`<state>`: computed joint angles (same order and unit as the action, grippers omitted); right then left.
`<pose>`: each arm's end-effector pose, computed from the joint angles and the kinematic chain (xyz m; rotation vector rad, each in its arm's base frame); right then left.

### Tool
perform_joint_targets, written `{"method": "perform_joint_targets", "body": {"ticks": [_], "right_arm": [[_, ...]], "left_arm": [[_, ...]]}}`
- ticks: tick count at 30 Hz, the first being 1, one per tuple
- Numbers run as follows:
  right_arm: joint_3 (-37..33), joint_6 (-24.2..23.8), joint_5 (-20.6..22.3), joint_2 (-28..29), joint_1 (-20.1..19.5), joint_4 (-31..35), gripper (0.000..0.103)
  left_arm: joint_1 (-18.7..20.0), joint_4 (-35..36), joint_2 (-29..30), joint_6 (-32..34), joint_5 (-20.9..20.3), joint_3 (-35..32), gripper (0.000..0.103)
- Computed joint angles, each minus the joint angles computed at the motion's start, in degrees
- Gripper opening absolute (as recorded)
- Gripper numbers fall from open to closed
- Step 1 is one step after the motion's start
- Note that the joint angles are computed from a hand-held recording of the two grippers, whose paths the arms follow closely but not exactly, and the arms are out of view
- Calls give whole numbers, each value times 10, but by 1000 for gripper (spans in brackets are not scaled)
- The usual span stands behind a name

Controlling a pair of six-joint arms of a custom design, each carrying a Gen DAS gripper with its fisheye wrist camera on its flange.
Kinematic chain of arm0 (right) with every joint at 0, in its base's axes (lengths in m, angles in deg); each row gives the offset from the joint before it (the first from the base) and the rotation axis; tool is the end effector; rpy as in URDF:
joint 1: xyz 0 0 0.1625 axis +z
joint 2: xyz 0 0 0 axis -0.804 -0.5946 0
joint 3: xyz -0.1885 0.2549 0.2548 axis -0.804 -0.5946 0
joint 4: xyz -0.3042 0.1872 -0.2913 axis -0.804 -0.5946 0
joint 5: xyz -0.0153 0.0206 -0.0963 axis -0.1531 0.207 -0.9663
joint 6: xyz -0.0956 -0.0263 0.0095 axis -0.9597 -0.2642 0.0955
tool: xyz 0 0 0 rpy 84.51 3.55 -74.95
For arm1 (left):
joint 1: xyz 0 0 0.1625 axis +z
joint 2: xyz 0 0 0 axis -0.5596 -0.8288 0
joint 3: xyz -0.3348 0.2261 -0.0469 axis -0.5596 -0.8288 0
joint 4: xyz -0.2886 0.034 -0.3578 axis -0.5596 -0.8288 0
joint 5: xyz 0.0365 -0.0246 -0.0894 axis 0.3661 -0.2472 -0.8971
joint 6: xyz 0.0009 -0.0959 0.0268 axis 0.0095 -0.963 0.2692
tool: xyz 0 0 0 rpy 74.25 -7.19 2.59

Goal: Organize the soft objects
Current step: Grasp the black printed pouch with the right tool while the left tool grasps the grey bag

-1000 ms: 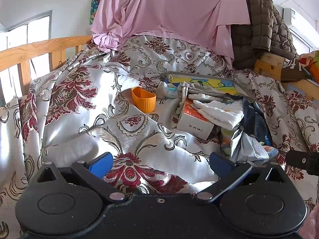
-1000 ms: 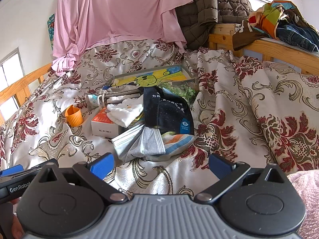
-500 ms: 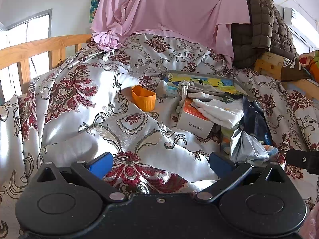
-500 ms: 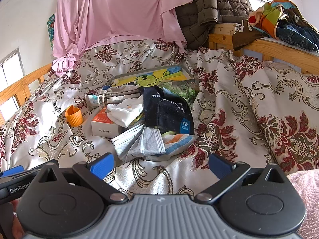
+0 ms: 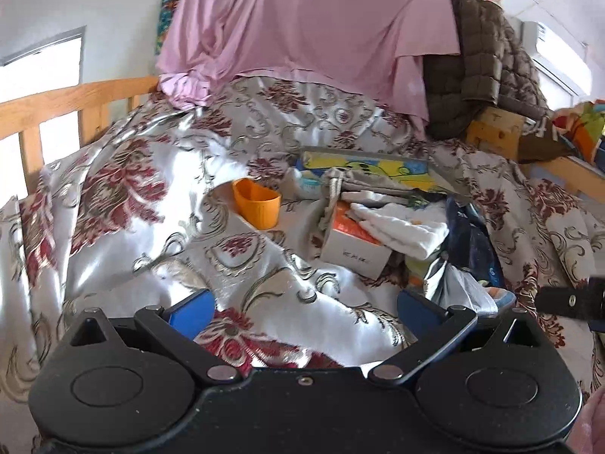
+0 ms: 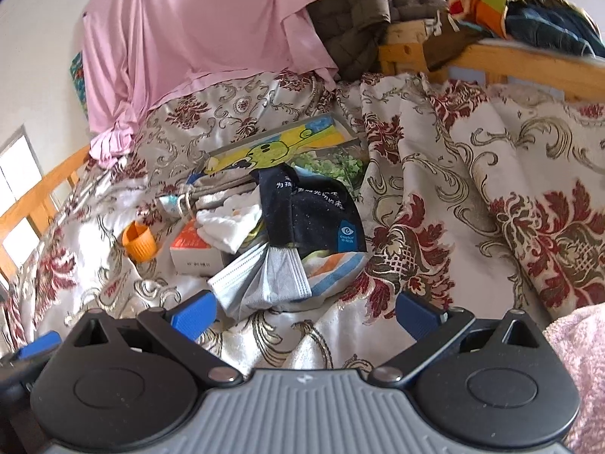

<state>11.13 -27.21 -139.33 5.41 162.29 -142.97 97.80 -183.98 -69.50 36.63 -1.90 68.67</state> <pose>0.3097 -0.6400 0.0354 0.4724 -2.4077 1.1811 -0.0519 -0.5809 0.2402 0.2368 2.0319 -1.3551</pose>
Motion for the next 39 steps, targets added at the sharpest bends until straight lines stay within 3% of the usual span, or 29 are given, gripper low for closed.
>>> {"method": "perform_joint_targets", "body": {"ticks": [6,23,27,33,39], "right_arm": [[-32,-5,37,1,-14,51,103],[-231,-89,104,85,-58,184,103],[-283,-108,118,113,-66,215,103],[-323,-127,170,137,-78,223,103],[-359,-165,191,162,-80,219,103]], "left_arm": [[6,37,3,19,-44,-13,102],[60,284,49,-5,-209,-139,102],[70,333,66,-20,-225,-169,102],[83,374,79,-71,-243,-198,102],[93,409,83,-110,-261,-219,93]]}}
